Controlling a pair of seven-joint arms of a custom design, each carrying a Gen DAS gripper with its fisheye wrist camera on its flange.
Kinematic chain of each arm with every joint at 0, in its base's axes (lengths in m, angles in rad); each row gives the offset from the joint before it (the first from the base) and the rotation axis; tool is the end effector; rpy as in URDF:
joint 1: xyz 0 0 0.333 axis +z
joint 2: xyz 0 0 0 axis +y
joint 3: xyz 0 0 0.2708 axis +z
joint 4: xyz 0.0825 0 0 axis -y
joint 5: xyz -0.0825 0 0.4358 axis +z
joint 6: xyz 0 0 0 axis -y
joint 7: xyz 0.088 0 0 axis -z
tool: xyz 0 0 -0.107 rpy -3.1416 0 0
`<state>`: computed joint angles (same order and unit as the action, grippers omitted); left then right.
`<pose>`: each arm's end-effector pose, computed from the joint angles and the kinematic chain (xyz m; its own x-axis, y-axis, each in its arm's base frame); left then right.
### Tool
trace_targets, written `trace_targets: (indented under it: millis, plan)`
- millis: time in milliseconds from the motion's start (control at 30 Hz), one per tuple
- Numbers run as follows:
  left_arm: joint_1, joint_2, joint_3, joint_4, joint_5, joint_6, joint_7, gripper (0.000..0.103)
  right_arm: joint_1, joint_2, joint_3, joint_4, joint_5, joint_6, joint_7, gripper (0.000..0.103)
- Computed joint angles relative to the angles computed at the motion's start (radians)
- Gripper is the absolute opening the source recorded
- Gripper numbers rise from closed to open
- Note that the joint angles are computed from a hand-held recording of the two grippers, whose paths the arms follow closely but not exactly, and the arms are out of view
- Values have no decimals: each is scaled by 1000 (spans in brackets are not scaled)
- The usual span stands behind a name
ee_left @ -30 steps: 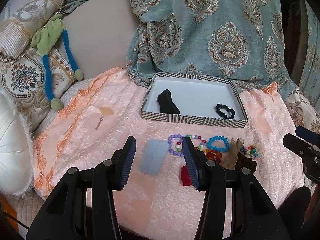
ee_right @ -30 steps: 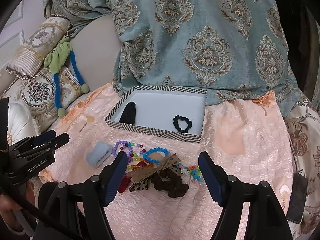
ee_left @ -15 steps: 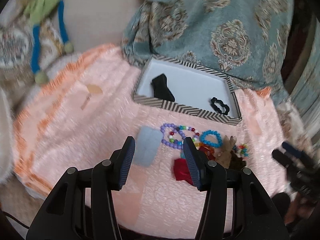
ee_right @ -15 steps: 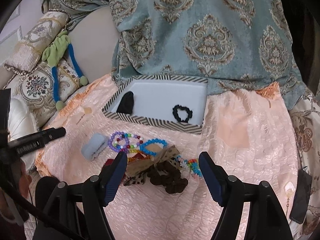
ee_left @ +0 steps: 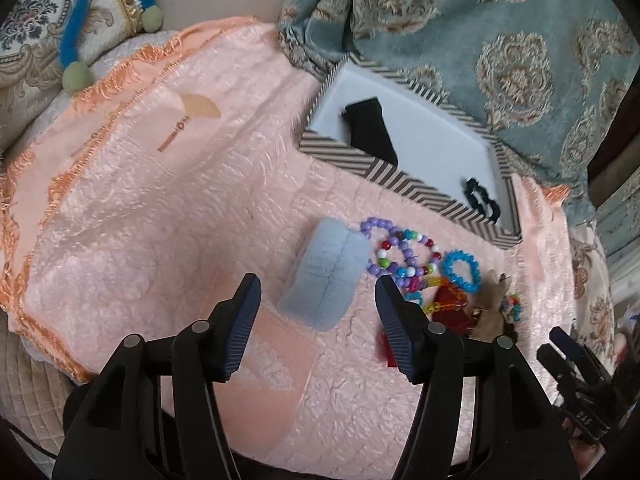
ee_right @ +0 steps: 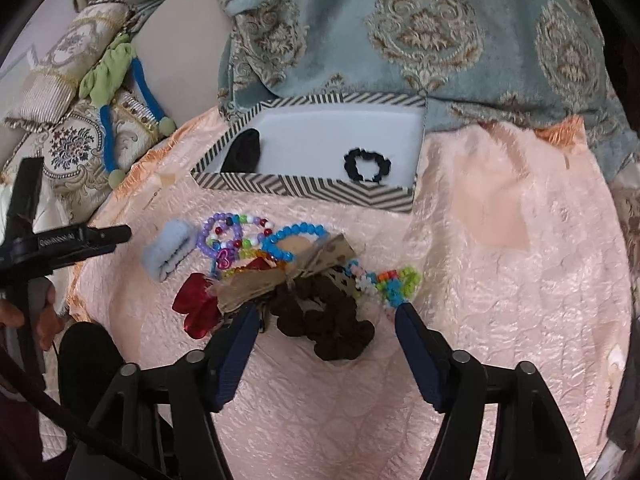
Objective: Organize jewelry
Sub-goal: 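Grasp the light blue fuzzy clip with the left gripper while the right grasps the leopard bow, then carry the blue clip and leopard bow into the white tray with both grippers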
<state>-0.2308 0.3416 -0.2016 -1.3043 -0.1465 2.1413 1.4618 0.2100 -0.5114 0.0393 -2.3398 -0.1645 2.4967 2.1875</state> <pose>0.6756 -0.2924 0.5629 -0.2961 -0.9187 0.2614 -0.8824 0.1583 -0.4431 0.5007 0.1301 0.5485 -0.1920 -0.9595 -0.2060 -0.7521 0.2788 -0.5972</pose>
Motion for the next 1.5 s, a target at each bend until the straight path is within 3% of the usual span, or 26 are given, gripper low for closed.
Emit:
trace_targets:
  millis: [100,200,333,467,533,600,667,700,833,967,1233,1333,1367,1467,1500]
  plan:
    - [-17,57,0,67,20,-37,-11,60,18,9,-29,-3,49,29,-30,64]
    - [-37,101,6,115,51,-53,-22,65,33,31,-41,11,77,40,-81,56]
    - [-64,156,18,178,103,-77,-34,66,72,83,-65,36,147,43,-204,56]
    - [-83,211,25,244,138,-117,-37,66,69,139,-55,60,166,55,-262,56]
    - [-92,230,25,264,149,-129,-22,65,54,167,-39,72,145,59,-266,43]
    - [-97,248,22,281,152,-143,0,64,39,192,-26,88,116,42,-261,19]
    - [-103,257,26,286,159,-147,9,49,39,190,-27,79,120,67,-270,13]
    - [-104,249,28,273,163,-139,10,42,40,185,-28,76,127,71,-273,12]
    - [-86,203,18,211,135,-94,32,38,46,133,-38,42,166,110,-272,10]
    - [-69,134,7,136,108,-29,58,37,47,77,-43,23,180,148,-257,9]
    - [-59,66,-4,98,75,22,86,37,44,29,-33,32,142,210,-232,6]
    - [-59,45,-5,78,72,37,88,37,84,30,-68,29,184,201,-276,6]
    - [-58,41,-6,73,70,37,89,37,90,34,-71,30,190,186,-289,9]
    - [-55,36,-7,67,61,26,90,37,93,64,-64,45,202,95,-305,33]
    - [-55,37,-8,67,59,23,88,37,101,74,-68,42,220,85,-320,34]
